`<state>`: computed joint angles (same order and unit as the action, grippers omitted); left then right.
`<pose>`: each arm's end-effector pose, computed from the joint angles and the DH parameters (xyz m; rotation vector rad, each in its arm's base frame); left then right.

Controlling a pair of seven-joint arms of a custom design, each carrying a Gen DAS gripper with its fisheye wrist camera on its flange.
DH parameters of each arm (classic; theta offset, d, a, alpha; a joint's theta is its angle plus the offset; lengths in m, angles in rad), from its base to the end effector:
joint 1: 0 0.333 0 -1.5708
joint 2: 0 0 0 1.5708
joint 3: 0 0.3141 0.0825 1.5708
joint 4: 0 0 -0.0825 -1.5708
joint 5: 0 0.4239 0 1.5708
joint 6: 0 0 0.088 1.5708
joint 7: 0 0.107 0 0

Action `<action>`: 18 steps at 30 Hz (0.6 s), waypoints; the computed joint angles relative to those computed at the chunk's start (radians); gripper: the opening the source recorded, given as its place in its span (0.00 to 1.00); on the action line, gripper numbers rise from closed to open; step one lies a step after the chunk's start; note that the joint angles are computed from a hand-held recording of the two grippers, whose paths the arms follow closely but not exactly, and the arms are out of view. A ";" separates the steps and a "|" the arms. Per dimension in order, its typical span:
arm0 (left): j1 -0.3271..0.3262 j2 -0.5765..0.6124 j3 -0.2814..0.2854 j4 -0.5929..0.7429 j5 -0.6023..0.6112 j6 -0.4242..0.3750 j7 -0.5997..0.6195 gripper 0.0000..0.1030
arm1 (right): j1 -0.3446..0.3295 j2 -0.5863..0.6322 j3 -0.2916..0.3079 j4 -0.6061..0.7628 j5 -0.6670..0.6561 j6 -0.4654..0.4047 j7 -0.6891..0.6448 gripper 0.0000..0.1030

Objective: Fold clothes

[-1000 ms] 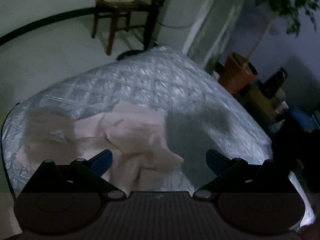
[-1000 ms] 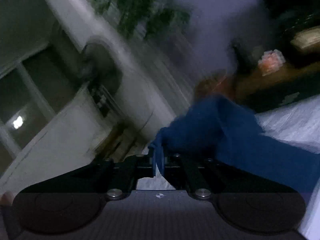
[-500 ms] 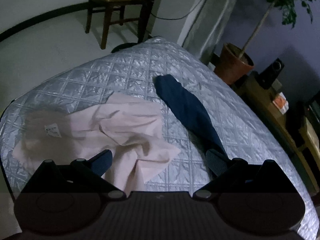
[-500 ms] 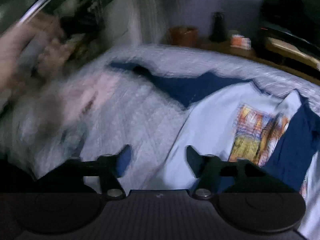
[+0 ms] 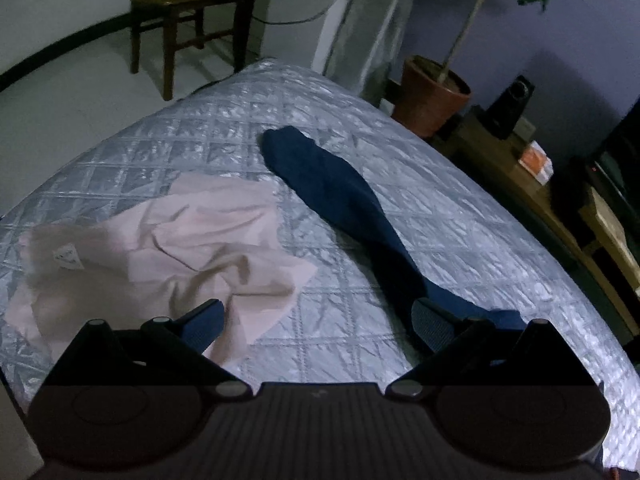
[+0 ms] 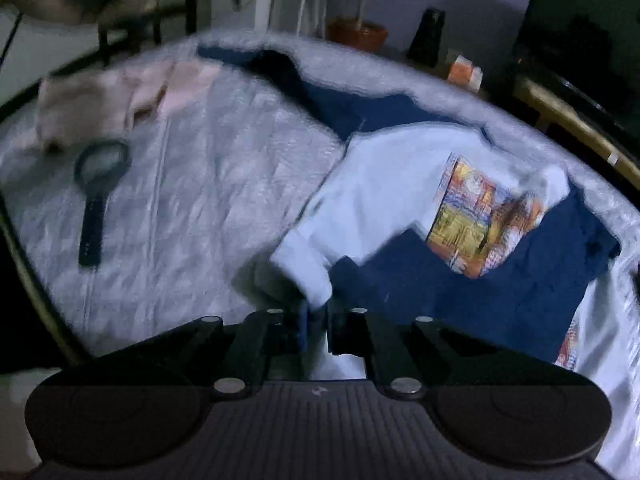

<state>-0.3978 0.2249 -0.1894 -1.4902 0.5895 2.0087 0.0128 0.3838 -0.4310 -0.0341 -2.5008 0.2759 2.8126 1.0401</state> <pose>0.6063 -0.3475 0.5756 -2.4683 0.9897 -0.5856 0.4669 0.1552 0.5012 -2.2055 1.0924 -0.5673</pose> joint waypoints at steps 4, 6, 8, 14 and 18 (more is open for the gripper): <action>-0.012 0.050 -0.010 0.061 -0.015 -0.010 0.117 0.97 | 0.085 0.047 -0.093 0.069 0.100 0.078 -0.215 0.11; -0.019 0.068 -0.013 0.078 -0.034 -0.007 0.186 0.97 | 0.008 0.093 -0.050 0.121 0.065 0.051 -0.136 0.12; -0.026 0.082 -0.016 0.086 -0.051 -0.013 0.271 0.97 | -0.041 0.144 -0.039 0.168 0.059 0.008 -0.077 0.17; -0.061 0.075 -0.029 0.049 -0.055 -0.005 0.490 0.95 | -0.121 0.144 -0.016 0.141 0.033 0.077 0.033 0.67; -0.084 0.065 -0.049 0.016 -0.074 0.016 0.609 0.95 | -0.091 0.097 -0.063 0.088 0.109 0.105 0.030 0.74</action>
